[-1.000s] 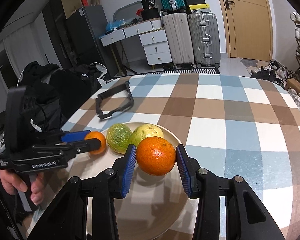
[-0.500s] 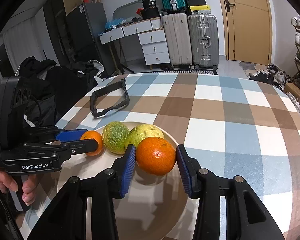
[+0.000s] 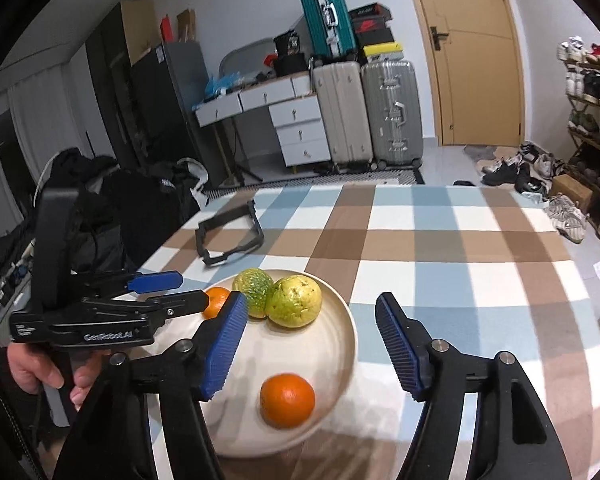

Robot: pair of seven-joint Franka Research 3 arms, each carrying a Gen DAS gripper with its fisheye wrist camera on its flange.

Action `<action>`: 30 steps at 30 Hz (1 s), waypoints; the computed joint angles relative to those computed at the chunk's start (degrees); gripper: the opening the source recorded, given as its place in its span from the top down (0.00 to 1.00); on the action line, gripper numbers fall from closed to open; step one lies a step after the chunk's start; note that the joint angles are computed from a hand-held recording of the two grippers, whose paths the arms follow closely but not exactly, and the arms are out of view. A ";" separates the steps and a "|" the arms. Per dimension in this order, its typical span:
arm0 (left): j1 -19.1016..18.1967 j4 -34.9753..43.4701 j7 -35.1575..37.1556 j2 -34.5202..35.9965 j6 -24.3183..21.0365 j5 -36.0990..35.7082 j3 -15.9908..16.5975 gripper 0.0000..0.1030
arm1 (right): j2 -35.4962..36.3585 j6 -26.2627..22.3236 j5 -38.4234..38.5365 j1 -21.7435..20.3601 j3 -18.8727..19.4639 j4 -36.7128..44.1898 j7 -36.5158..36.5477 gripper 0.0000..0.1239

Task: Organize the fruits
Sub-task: 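Withdraw both tools back toward the remaining fruits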

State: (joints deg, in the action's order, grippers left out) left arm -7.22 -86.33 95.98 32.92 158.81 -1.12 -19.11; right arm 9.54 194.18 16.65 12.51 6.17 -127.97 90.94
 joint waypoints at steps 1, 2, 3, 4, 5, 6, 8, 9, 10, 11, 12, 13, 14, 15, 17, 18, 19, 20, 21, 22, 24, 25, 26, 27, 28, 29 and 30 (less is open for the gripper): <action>0.41 -2.52 -0.14 -1.80 1.32 -0.35 -0.26 0.39 | -1.58 0.55 1.77 1.94 -1.46 -1.63 -0.92 0.43; 0.73 -4.59 -0.20 -3.34 2.28 -0.56 -0.45 0.37 | -2.65 0.98 3.71 3.69 -2.67 -2.72 -2.05 0.41; 0.98 -5.98 -0.19 -4.38 2.92 -0.73 -0.63 0.36 | -3.71 1.55 5.24 4.67 -3.15 -3.89 -2.85 0.37; 1.32 -8.23 -0.28 -6.04 4.02 -1.02 -0.82 0.30 | -4.84 2.22 7.00 5.61 -3.42 -5.13 -3.84 0.34; 1.39 -10.88 -0.86 -7.98 5.54 -1.13 -0.67 0.24 | -5.94 2.89 8.70 6.32 -3.40 -6.32 -4.93 0.33; 1.62 -12.95 -1.12 -9.49 6.74 -1.32 -0.76 0.21 | -7.22 3.86 11.15 7.13 -3.17 -7.70 -6.61 0.31; 2.26 -18.23 -1.53 -13.31 10.01 -1.96 -1.17 0.20 | -9.09 5.36 12.42 7.26 -2.08 -9.95 -7.17 0.29; 2.69 -19.66 -1.31 -14.38 10.67 -2.35 -1.59 0.20 | -10.04 6.14 13.72 7.42 -1.42 -11.04 -8.00 0.27; 3.36 -22.12 -0.95 -16.23 11.67 -3.19 -2.25 0.20 | -11.09 7.15 15.45 7.64 -0.61 -12.25 -8.98 0.25; 3.65 -23.45 -0.76 -17.25 12.23 -3.81 -2.54 0.20 | -11.96 8.10 15.99 7.79 -0.06 -13.42 -8.91 0.24; 4.02 -24.87 -0.43 -18.36 12.76 -4.65 -2.92 0.19 | -12.82 9.09 16.55 7.99 0.50 -14.56 -8.86 0.22; 4.40 -26.90 -0.13 -19.99 13.36 -5.77 -3.34 0.19 | -13.39 9.69 17.62 8.09 1.15 -15.19 -9.42 0.20; 4.27 -28.01 -0.01 -20.93 13.68 -6.38 -3.26 0.18 | -13.93 10.35 19.01 8.22 1.87 -15.82 -10.22 0.20; 4.10 -29.37 0.06 -22.09 14.13 -7.08 -3.17 0.17 | -14.54 10.99 20.18 8.42 2.48 -16.54 -10.76 0.19; 3.65 -32.40 0.77 -24.49 15.72 -8.62 -2.97 0.13 | -15.70 11.93 21.80 8.92 3.41 -17.86 -11.24 0.19; 3.28 -34.19 1.18 -25.70 17.21 -9.33 -2.79 0.12 | -16.25 12.28 23.17 9.09 4.05 -18.37 -11.99 0.19; 2.78 -35.60 1.30 -26.71 18.08 -9.76 -2.45 0.10 | -16.76 12.79 24.78 9.27 4.78 -18.88 -12.83 0.18; 2.04 -36.79 0.90 -27.58 18.52 -9.78 -1.86 0.07 | -17.24 13.24 25.59 9.60 5.14 -19.46 -13.04 0.18; 1.77 -37.57 1.71 -28.10 18.82 -11.02 -1.87 0.06 | -17.89 13.62 26.46 9.96 5.51 -20.20 -13.13 0.18; 1.59 -37.88 2.89 -28.31 18.91 -12.48 -1.89 0.04 | -18.32 14.02 27.36 10.20 5.86 -20.69 -13.31 0.17; 0.99 -39.46 5.44 -29.63 18.98 -15.98 -1.86 0.04 | -19.21 15.10 28.73 10.83 6.42 -21.88 -13.21 0.17; 0.61 -40.25 7.40 -30.24 19.21 -18.42 -1.93 0.04 | -19.65 15.34 29.75 11.02 6.82 -22.29 -13.63 0.17; 0.20 -41.42 10.58 -31.15 19.75 -22.00 -2.25 0.04 | -20.02 15.54 30.95 11.14 7.26 -22.61 -14.23 0.17; -0.60 -41.69 10.77 -31.18 20.04 -21.89 -1.65 0.03 | -20.42 15.77 32.66 11.26 7.90 -22.93 -15.12 0.17; -1.49 -42.40 9.93 -31.46 20.61 -20.45 -0.80 0.02 | -20.66 15.96 33.53 11.51 8.13 -23.19 -15.46 0.17; -2.52 -43.79 7.97 -32.11 21.77 -17.81 0.09 0.01 | -20.94 16.19 33.98 11.83 8.18 -23.56 -15.46 0.17; -3.33 -44.43 8.69 -32.45 22.38 -18.36 0.57 0.01 | -21.34 16.58 34.38 12.23 8.30 -24.13 -15.29 0.17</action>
